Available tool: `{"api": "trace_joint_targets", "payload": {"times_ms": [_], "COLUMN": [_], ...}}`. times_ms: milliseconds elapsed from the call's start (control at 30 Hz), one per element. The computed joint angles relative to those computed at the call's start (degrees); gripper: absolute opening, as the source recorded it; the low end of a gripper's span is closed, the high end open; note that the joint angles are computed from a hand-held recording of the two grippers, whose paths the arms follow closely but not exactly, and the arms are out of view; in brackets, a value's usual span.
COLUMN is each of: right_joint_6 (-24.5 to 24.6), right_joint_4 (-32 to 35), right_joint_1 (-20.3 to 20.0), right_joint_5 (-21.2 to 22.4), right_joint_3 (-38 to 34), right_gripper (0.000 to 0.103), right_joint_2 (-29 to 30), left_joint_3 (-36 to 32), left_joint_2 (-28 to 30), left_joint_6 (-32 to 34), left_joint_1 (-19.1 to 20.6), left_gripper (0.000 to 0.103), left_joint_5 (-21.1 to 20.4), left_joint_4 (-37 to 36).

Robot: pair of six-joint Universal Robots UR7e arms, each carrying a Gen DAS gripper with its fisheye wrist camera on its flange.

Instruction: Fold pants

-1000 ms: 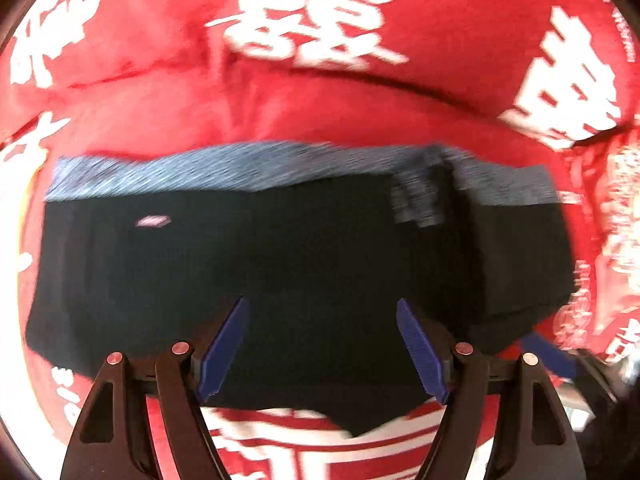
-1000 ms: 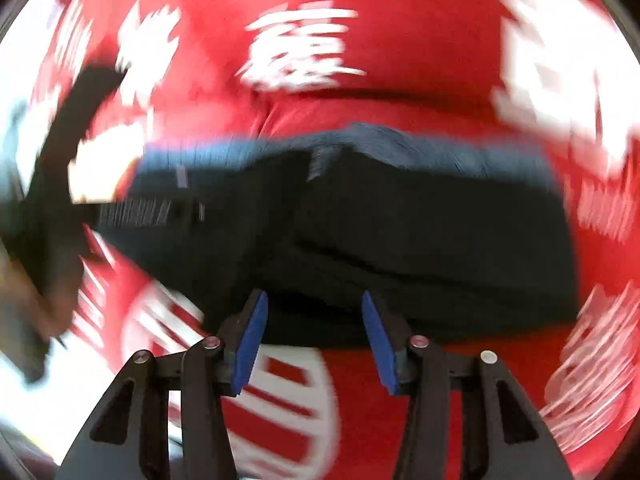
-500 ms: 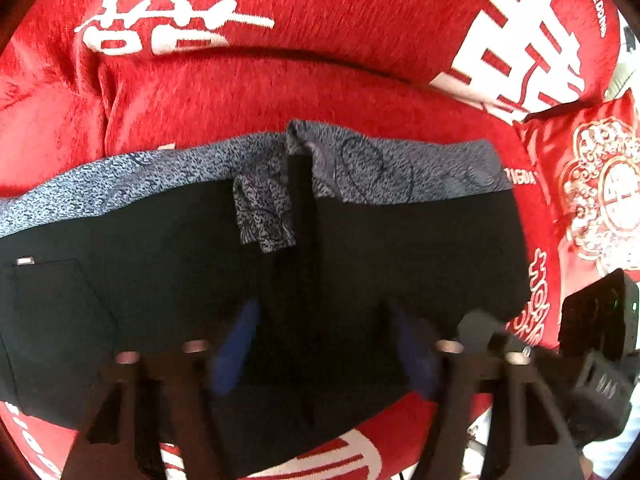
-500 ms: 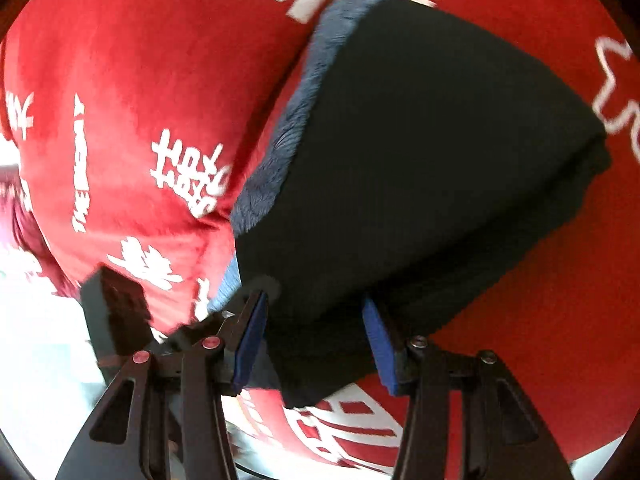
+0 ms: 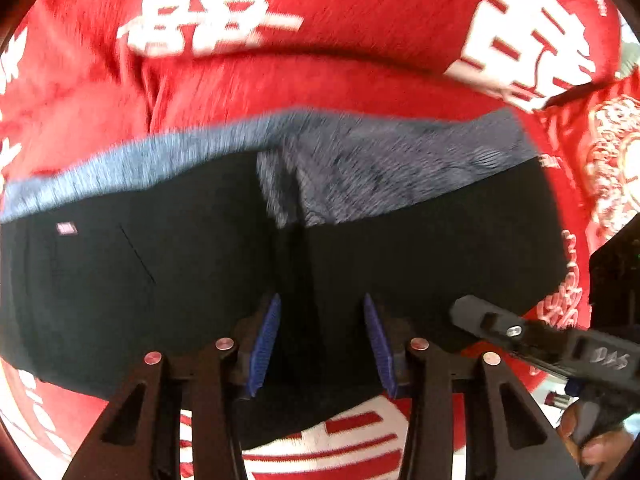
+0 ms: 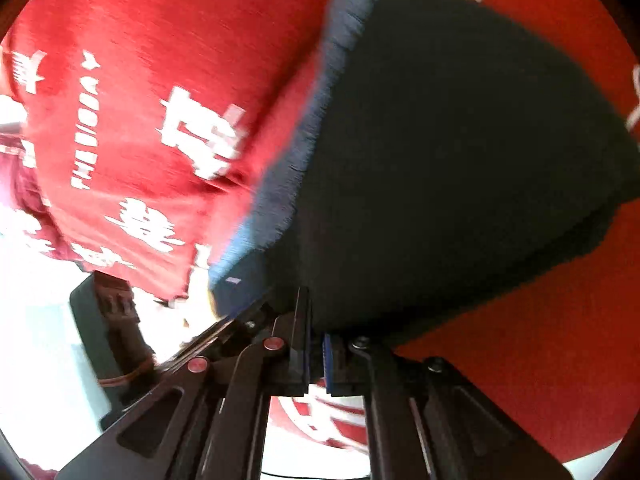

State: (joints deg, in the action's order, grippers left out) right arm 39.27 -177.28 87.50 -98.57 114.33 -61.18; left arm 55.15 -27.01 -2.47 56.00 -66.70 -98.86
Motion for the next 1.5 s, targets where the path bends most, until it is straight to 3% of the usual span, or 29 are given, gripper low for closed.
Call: {"api": "trace_joint_targets", "payload": {"times_ms": [33,100,167,267,300,333,433,533,600,667,733,867,967,1000,1033,1100,1133,1200,1300,1500], "right_joint_6": [-0.68,-0.73,-2.94,-9.97,-12.25,-15.24,-20.04,-18.10,-15.18,-14.04,-15.14,-16.17,-21.03,-22.48,-22.38,-23.64,-24.15,-23.46,-19.26,-17.95], "right_joint_4": [0.94,-0.27,3.99,15.18,15.89,15.81,13.34,12.22,12.04,12.90,15.50,21.13,26.75,29.57,32.31,36.44,35.60,34.18,34.86,36.17], "right_joint_1": [-0.35,-1.23,-0.97,0.67,1.05,1.40,0.85,-2.67,-7.28,-11.46,-14.07,-13.52,-10.95,-9.42,-7.43,-4.81,-4.02,-3.02,-2.88,1.76], "right_joint_5": [-1.00,1.29,1.69,1.40,1.09,0.76,-2.89,-5.55,-2.74,3.59,9.35,8.93,4.45,0.21,-5.79,-16.47,-19.39,-23.93,-21.55,-27.68], "right_joint_3": [-0.26,0.47,-0.55,-3.90,-3.83,-3.85,-3.21,-3.57,-3.80,-4.51,-6.28,-9.73,-12.31,-14.00,-16.11,-19.32,-19.70,-19.22,-17.74,-12.45], "right_gripper": [0.004,0.004,0.008,0.033,0.045,0.048,0.050,0.050,0.050,0.049,0.040,0.040,0.039,0.039,0.039,0.042,0.053,0.065,0.067,0.069], "right_joint_2": [0.97,0.53,-0.59,-3.61,-4.89,-6.62,-11.22,-13.68,-14.33,-13.62,-11.75,-9.69,-9.63,-8.90,-7.45,-4.40,-3.31,-2.64,-4.49,-8.72], "left_joint_3": [1.06,2.04,2.43,0.98,0.55,-0.19,-2.85,-7.08,-9.92,-12.50,-13.93,-13.22,-8.10,-6.16,-5.48,-5.90,-6.21,-6.63,-4.77,-2.58], "left_joint_2": [-0.29,-0.64,-0.72,-0.26,-0.09,0.13,1.06,3.36,5.44,7.75,9.78,10.86,8.59,7.72,7.47,7.37,7.15,6.75,5.65,3.40], "left_joint_6": [-0.54,-0.72,-0.28,0.08,0.06,-0.04,-0.77,-1.79,-1.78,-1.66,-1.26,-2.52,-1.38,-0.36,-0.44,-3.77,-5.84,-8.06,-7.36,-10.71], "left_joint_1": [0.22,0.09,-0.32,-1.03,-1.23,-1.46,-2.08,-2.54,-2.87,-3.20,-3.48,-3.84,-3.77,-3.88,-3.99,-3.07,-2.38,-1.89,-2.63,-3.33], "left_gripper": [0.052,0.057,0.061,0.061,0.061,0.061,0.061,0.061,0.061,0.061,0.061,0.061,0.061,0.062,0.077,0.083,0.083,0.083,0.083,0.083], "left_joint_5": [-0.05,0.15,1.24,2.57,3.00,3.47,4.94,4.75,4.41,3.81,3.42,5.51,7.20,8.38,9.92,9.17,7.40,6.29,8.66,10.52], "left_joint_4": [-1.40,-3.03,-3.15,-1.55,-1.37,-1.05,-0.42,0.54,0.88,1.08,0.32,1.02,-1.71,-3.09,-2.29,0.63,1.22,2.10,1.56,3.22]}}
